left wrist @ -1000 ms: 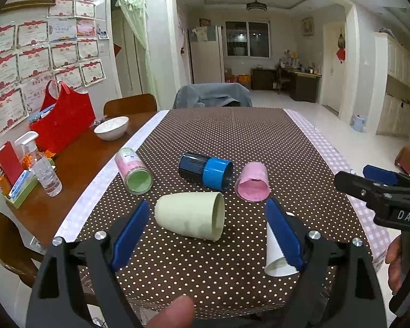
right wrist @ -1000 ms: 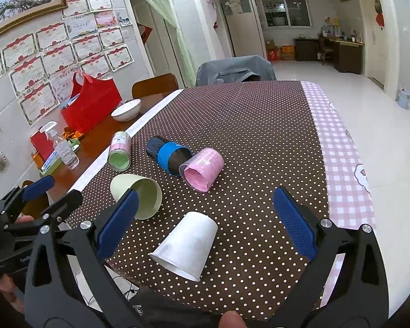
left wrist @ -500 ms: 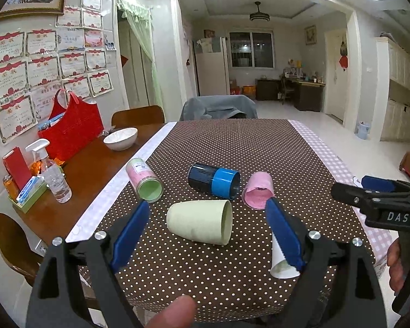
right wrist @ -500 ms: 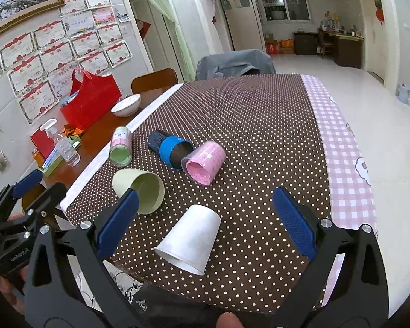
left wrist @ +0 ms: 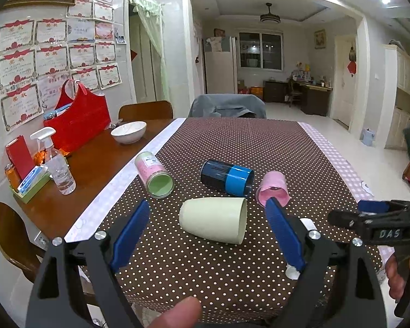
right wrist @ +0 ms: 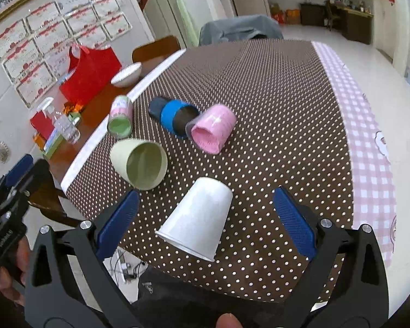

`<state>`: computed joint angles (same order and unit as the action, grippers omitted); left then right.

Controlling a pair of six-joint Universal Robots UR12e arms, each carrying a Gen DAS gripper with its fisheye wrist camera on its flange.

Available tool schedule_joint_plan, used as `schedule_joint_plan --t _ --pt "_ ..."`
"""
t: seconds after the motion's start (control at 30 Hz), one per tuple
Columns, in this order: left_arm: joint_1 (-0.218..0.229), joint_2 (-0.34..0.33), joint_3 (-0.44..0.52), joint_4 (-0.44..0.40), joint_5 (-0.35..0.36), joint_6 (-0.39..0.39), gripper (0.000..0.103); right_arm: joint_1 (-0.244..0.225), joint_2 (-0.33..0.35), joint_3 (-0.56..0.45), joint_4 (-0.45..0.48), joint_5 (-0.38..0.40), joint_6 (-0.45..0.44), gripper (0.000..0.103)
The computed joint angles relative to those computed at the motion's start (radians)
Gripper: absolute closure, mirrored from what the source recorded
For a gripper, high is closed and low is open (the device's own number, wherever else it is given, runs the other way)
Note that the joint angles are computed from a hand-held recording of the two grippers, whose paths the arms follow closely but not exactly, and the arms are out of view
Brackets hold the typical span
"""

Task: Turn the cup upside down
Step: 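Reach the right gripper to the white paper cup and grasp it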

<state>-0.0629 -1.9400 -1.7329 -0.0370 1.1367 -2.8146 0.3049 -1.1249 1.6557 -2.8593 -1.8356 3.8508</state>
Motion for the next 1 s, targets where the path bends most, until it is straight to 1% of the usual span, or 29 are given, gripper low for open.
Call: schedule_joint_plan --t 0.07,0.13,0.2,0.37,0.57,0.7,0.87,0.93,1.0 --pt "0.003 -0.006 0.005 0.004 0.0 -0.003 0.018 -0.009 0.004 -0.008 0.023 0.041 0.003 0.006" --pt "0.002 -0.012 0.008 0.012 0.016 -0.004 0.018 -0.024 0.01 -0.015 0.048 0.092 0.017 0.006" --pt "0.003 -0.02 0.015 0.013 0.027 -0.007 0.018 -0.036 0.015 -0.021 0.079 0.125 0.034 0.006" --pt "0.007 -0.033 0.031 -0.034 0.01 -0.008 0.018 -0.064 0.034 -0.049 0.162 0.224 0.043 0.006" --pt "0.011 -0.042 0.037 -0.056 -0.003 -0.006 0.018 -0.089 0.056 -0.093 0.247 0.313 0.053 0.006" --pt "0.011 -0.041 0.033 -0.06 -0.01 0.0 0.018 -0.104 0.066 -0.111 0.277 0.383 0.068 0.007" --pt "0.012 -0.042 0.035 -0.065 -0.017 -0.004 0.018 -0.118 0.081 -0.136 0.33 0.439 0.096 0.017" --pt "0.013 -0.043 0.036 -0.066 -0.016 -0.008 0.018 -0.121 0.087 -0.148 0.349 0.46 0.096 0.018" --pt "0.015 -0.044 0.039 -0.068 -0.017 -0.012 0.018 -0.122 0.094 -0.164 0.381 0.467 0.087 0.027"
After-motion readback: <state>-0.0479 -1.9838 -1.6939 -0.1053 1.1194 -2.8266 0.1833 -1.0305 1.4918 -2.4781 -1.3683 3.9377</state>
